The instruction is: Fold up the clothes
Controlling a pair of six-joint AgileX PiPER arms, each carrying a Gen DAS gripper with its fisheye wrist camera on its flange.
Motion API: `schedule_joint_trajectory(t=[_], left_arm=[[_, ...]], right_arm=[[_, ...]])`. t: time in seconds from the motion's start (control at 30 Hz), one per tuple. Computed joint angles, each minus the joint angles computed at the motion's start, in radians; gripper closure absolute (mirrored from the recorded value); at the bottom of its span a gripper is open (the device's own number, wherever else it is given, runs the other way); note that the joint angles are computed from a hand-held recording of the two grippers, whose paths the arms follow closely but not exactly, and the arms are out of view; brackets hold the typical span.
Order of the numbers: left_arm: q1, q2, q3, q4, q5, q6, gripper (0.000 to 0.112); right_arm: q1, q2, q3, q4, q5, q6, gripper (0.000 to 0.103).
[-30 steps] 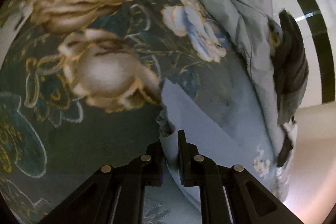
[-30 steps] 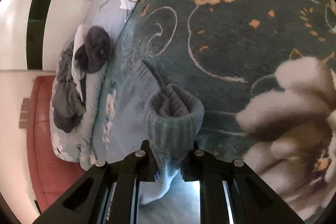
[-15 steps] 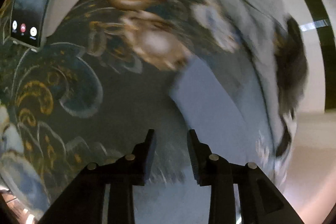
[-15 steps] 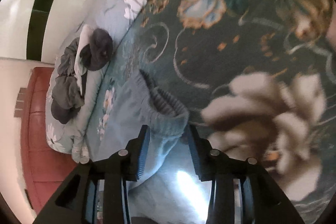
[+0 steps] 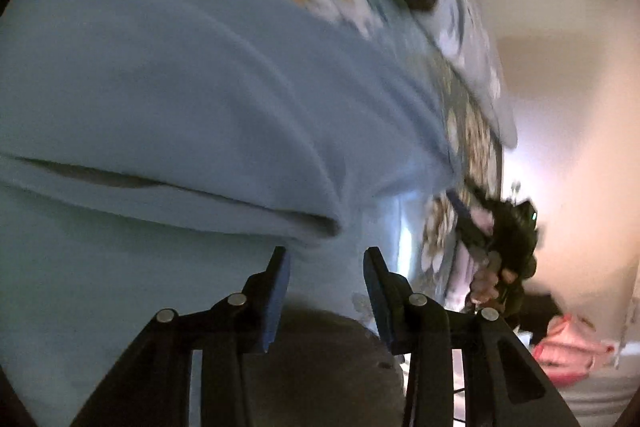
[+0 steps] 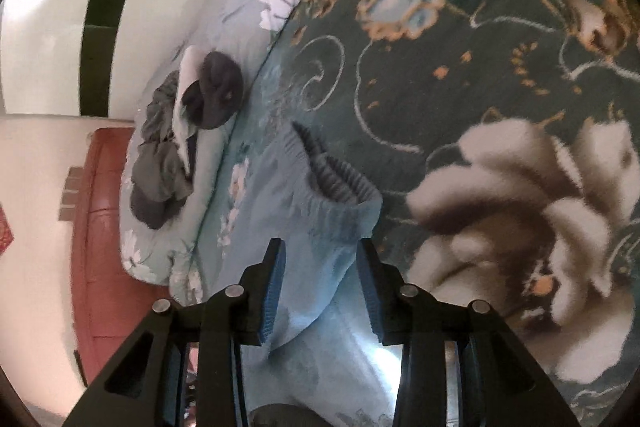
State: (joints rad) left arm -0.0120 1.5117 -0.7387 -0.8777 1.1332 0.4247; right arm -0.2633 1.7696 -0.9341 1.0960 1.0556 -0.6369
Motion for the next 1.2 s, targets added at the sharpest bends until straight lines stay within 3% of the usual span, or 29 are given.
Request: schedule_joint_trajectory(t=[0.17,0.47,0.57,0.63,0.87,0.93,1.0,1.1,1.2], left_arm=[[-0.157,0.068,-0.061,0.013,-0.092,-0.122,0.065],[-0.279,0.069,-0.101,0.095,-0.225,-0.233,0.068],[-0.305,0.075,-0.112,0.132,-0.243,-0.257,0.079],[-0.325,0.082,-0.128,0.176,-0.263,-0.295,0.099],[-0.255,0.047,-0.122,0.167,-0.214,-0.222,0.105],[-0.247,0.042,-0.132,0.160,-0.196,-0.209,0.106],[-0.240,0.031,-0.139,0.163,-0.168,-0.200,0.106],[-0.255,0.025,-0.142,0.186,-0.131,-0.205,0.106],[-0.275,0.056,-0.127,0.202,-0.142,-0.216,0.106]], right_arm=[[-0.034,0.014,-0.003,0.019,0.034,-0.041,0.065],[-0.018,0.070,-0.155,-0.078,0.055,-0.028,0.065],[0.036,0.109,-0.230,-0.135,0.061,-0.019,0.065],[0.072,0.132,-0.272,-0.182,0.056,-0.004,0.065],[0.133,0.173,-0.341,-0.260,0.043,0.026,0.068],[0.149,0.185,-0.357,-0.291,0.046,0.040,0.080],[0.158,0.187,-0.364,-0.312,0.047,0.050,0.086],[0.160,0.188,-0.362,-0.338,0.041,0.063,0.086],[0.160,0.196,-0.348,-0.347,0.032,0.078,0.086]])
